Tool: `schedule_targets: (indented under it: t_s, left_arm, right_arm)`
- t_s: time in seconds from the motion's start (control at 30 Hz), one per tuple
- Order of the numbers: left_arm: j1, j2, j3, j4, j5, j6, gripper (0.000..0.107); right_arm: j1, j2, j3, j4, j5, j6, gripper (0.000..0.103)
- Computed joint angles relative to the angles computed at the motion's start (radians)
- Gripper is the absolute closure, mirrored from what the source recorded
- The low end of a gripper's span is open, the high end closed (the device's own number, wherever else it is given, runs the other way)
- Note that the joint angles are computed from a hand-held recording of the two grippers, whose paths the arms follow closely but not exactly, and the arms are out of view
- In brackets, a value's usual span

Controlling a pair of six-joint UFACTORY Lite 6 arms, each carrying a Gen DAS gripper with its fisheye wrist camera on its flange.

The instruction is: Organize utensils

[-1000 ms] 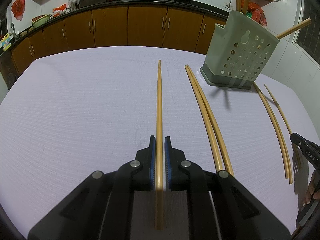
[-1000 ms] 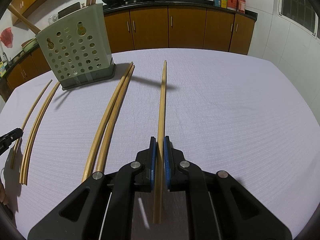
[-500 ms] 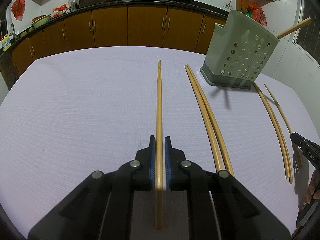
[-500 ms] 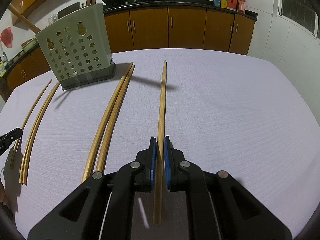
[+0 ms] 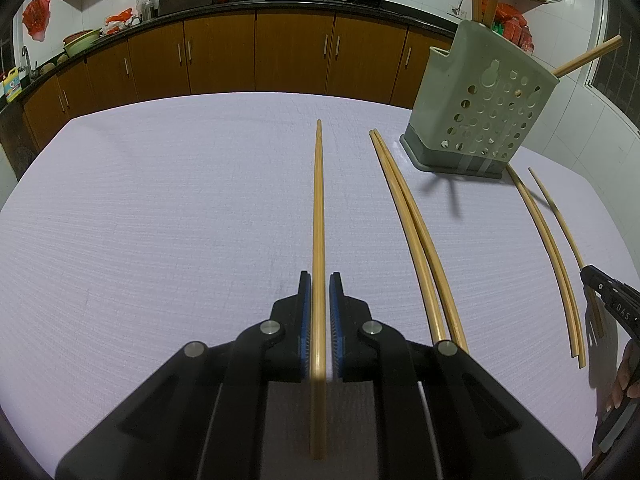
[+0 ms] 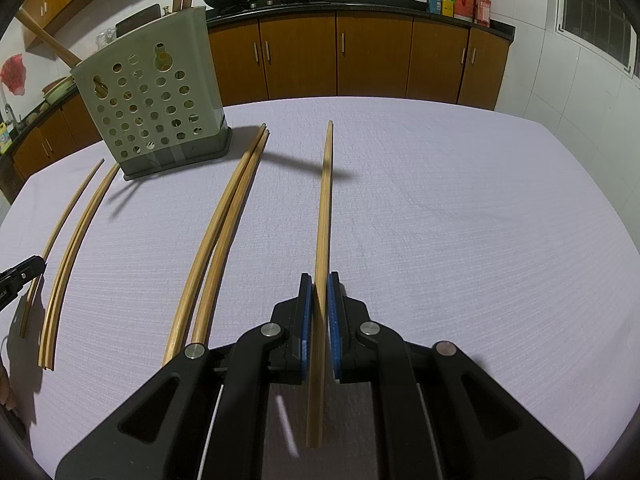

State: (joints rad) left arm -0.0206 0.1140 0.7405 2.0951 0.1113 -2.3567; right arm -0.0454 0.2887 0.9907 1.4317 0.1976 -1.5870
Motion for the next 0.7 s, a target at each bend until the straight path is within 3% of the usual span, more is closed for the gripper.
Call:
schedule_targets:
  t_s: [0.7]
  left_arm:
    - [-0.004,-0.001,-0.001,-0.012,0.004,0.011,0.095]
  right_arm:
    - [0.001,-0.004,-0.001,-0.01,-0.002,0.01,0.093]
